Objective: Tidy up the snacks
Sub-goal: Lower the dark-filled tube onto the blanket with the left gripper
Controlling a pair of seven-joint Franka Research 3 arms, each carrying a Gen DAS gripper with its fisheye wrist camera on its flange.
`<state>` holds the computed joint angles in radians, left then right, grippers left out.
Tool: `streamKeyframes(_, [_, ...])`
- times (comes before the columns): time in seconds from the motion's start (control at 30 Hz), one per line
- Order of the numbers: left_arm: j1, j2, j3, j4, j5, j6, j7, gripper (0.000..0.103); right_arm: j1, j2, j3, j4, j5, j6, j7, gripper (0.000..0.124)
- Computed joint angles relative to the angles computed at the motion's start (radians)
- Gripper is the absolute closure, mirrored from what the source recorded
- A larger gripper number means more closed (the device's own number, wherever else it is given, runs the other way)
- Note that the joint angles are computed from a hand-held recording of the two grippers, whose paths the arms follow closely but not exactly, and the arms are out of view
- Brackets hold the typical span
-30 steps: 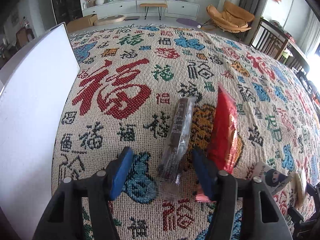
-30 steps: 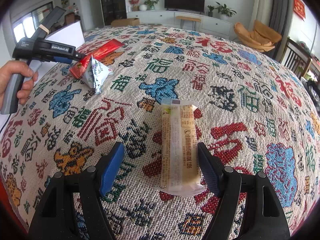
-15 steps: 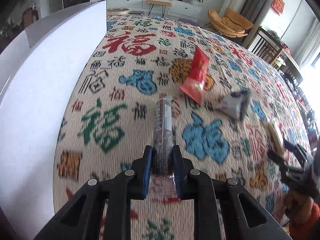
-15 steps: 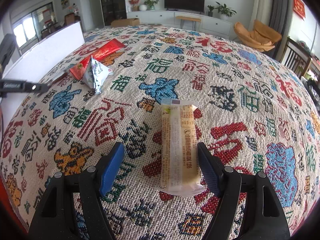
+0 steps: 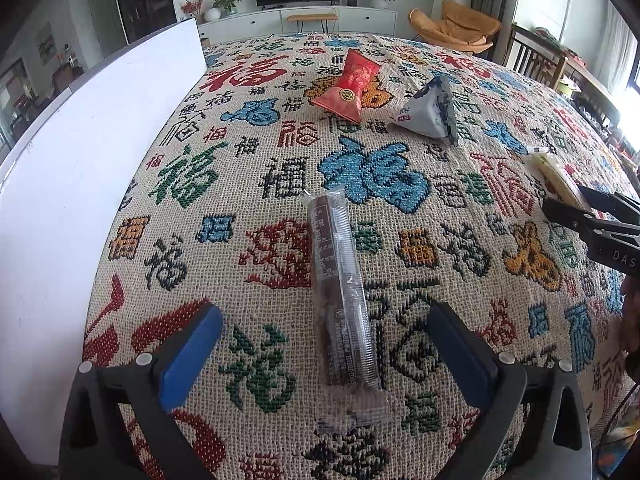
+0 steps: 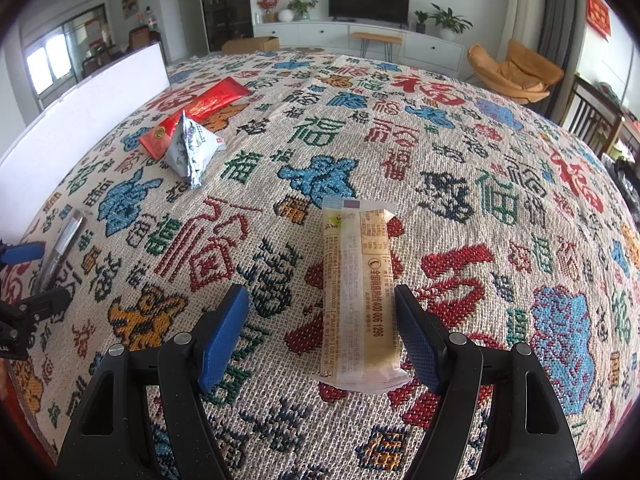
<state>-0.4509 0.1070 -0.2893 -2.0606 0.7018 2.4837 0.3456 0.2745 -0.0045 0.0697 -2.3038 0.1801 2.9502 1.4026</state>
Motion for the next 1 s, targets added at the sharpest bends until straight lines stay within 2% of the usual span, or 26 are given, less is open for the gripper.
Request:
streamKeyframes(0.1, [-0.003, -0.011, 0.004, -0.020, 0.056, 0.020, -0.039, 0.000, 0.000, 0.000, 0.000, 0.000, -0.003, 0.000, 0.003, 0.047])
streamKeyframes(0.67, [0.000, -0.012, -0.001, -0.023, 0.055, 0.022, -0.044, 0.000, 0.000, 0.000, 0.000, 0.000, -0.004, -0.001, 0.003, 0.047])
streamKeyframes(0.77, [0.013, -0.007, -0.004, -0.011, -0.015, 0.029, 0.037, 0.000, 0.002, -0.001, 0.000, 0.002, 0.048, -0.005, -0.035, 0.046])
streamKeyframes(0.8, [0.021, -0.004, -0.008, -0.002, -0.073, 0.026, 0.110, 0.000, 0.005, -0.002, 0.000, 0.007, 0.131, -0.015, -0.106, 0.045])
streamKeyframes(0.83, [0.031, -0.005, -0.011, 0.003, -0.139, 0.026, 0.178, 0.000, 0.004, -0.003, -0.003, 0.026, 0.219, -0.058, -0.180, 0.045])
streamKeyframes(0.9, [0.049, -0.019, -0.011, -0.014, -0.240, 0.067, 0.260, 0.000, -0.016, 0.009, -0.024, 0.116, 0.345, -0.245, -0.263, 0.046])
streamKeyframes(0.93, [0.054, -0.026, -0.009, -0.024, -0.270, 0.091, 0.282, 0.000, -0.033, 0.015, -0.035, 0.161, 0.406, -0.327, -0.284, 0.046])
streamKeyframes(1.0, [0.054, -0.029, -0.004, -0.021, -0.271, 0.091, 0.287, 0.002, -0.064, 0.032, -0.053, 0.241, 0.442, -0.432, -0.255, 0.046])
